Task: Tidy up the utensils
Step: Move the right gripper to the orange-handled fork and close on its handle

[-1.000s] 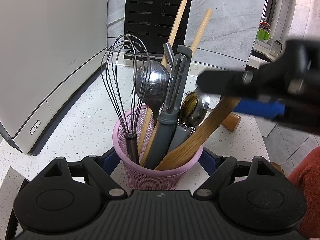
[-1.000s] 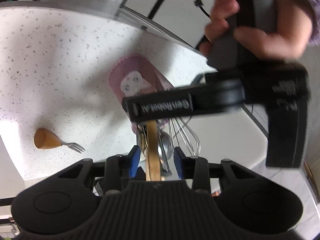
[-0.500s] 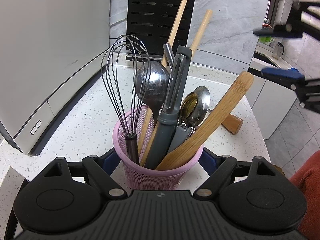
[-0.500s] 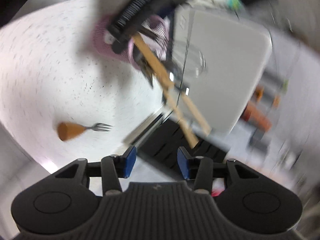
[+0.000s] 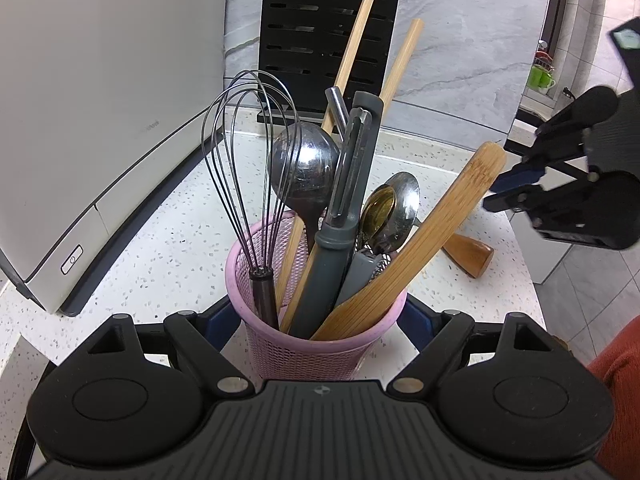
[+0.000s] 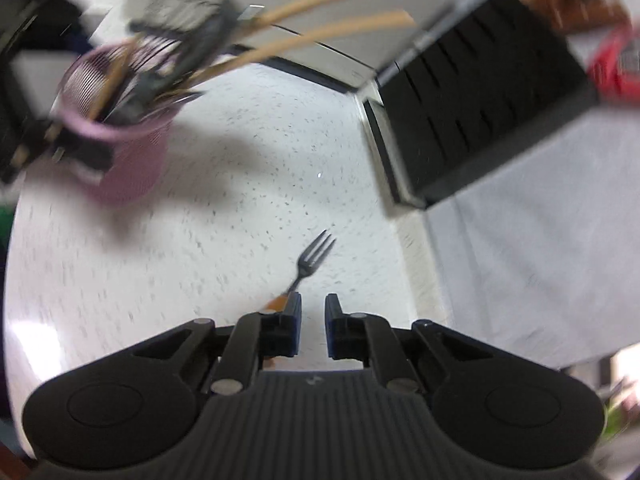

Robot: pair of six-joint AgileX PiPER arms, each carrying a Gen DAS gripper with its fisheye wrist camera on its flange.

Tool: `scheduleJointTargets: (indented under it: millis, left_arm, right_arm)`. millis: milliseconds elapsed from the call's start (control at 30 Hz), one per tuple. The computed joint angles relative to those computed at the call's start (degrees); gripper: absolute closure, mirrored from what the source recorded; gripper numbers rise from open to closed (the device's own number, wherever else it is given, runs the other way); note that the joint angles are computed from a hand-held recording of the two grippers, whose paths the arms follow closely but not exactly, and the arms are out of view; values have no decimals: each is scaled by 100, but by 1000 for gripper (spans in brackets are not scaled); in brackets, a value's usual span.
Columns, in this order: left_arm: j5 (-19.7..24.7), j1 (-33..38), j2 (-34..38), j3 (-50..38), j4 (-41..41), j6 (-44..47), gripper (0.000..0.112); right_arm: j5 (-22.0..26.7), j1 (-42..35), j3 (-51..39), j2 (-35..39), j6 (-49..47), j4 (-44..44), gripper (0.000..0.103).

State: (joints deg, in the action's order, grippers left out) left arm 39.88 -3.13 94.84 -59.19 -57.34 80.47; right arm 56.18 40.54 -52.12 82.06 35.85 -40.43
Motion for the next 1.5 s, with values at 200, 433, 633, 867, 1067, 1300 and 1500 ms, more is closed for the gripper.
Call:
scheduleJointTargets:
  millis: [200, 433, 633, 867, 1067, 1300, 1500]
  left_arm:
    - [-24, -6, -25, 12, 40, -83, 15]
    - [-106, -66, -41, 20, 74, -205, 15]
    - [-170, -84, -76, 80, 46, -194, 15]
    - [-173, -81, -79, 84, 48, -194, 15]
    - [-175, -84, -74, 83, 42, -188, 15]
    - [-189, -90, -77, 89, 34, -166, 15]
    - [-206, -87, -88, 108, 10, -115, 15]
  right_arm:
    - [-816, -933, -59, 472, 515, 541, 94]
    - [-1397, -2143, -299, 874, -218, 2329, 94]
    - [-1140, -2587, -777, 1212, -726, 3144, 93]
    - [-782, -2639, -1243, 1555, -952, 3360, 93]
    - [-765, -2776, -1423, 1872, -901, 3456, 93]
    - [-888, -2766, -1357, 1855, -873, 3310, 94]
    - [-1002, -2424, -1187, 1762, -592, 2758, 101]
